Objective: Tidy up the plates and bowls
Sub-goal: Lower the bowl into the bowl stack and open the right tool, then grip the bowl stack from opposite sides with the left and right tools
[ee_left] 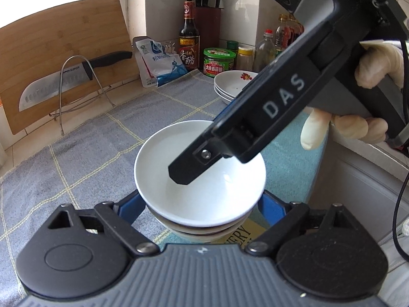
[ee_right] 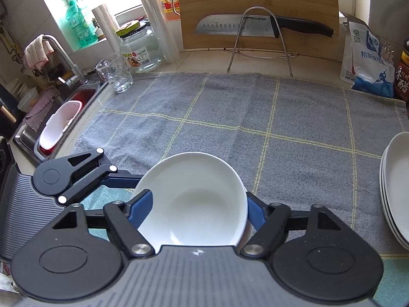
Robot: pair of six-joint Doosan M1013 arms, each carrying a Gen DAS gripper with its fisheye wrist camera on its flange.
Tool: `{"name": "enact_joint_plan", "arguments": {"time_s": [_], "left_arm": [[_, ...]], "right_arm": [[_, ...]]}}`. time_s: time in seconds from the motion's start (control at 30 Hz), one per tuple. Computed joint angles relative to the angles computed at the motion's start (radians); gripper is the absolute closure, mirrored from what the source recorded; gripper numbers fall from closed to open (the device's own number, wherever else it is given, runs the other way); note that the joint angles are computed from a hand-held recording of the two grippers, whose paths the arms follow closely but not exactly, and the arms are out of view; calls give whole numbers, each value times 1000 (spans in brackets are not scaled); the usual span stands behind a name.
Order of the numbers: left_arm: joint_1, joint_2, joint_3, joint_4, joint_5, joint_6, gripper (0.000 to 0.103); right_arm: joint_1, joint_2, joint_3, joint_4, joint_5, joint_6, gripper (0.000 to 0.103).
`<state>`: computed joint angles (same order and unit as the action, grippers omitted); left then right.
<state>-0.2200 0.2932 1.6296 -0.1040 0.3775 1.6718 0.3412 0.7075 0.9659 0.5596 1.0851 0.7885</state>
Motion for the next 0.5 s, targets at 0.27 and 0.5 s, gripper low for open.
{"name": "enact_joint_plan", "arguments": {"time_s": [0.27, 0.5], "left_arm": [[12, -8, 17, -81, -19, 68, 2], [19, -18, 35, -140, -18, 112, 2]], "right_arm": [[1, -19, 30, 24, -62, -56, 11], [3, -34, 64, 90, -106, -118, 8]]}}
